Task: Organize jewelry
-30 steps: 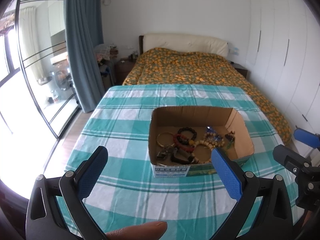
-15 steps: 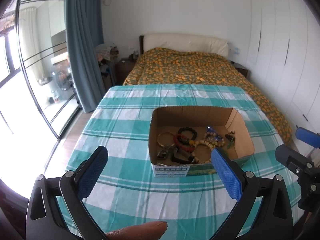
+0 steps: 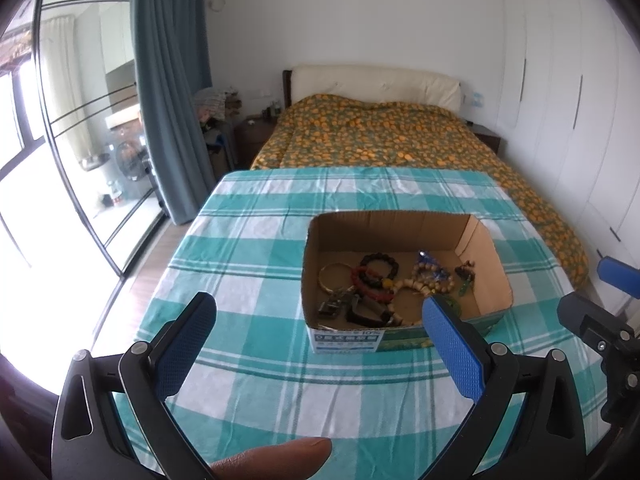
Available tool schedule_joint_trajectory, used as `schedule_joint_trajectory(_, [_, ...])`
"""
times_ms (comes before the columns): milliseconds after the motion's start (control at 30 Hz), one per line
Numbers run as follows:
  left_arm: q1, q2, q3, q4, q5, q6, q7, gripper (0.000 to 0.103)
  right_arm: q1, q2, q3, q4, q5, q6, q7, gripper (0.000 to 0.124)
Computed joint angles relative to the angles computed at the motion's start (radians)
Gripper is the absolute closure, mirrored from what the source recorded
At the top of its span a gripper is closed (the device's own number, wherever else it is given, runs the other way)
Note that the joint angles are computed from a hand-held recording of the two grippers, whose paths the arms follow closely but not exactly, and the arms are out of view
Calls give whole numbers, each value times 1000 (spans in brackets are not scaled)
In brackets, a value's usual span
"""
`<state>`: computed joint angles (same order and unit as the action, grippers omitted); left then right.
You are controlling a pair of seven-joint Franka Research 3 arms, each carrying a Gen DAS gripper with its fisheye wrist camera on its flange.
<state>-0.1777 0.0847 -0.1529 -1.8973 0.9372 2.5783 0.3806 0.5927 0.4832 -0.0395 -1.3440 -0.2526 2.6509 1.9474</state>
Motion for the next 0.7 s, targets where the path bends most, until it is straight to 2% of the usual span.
schedule_joint_trajectory(700, [-7,12,0,13,-38,1,36,0,-5,-7,0,-13,-2,-4,4,40])
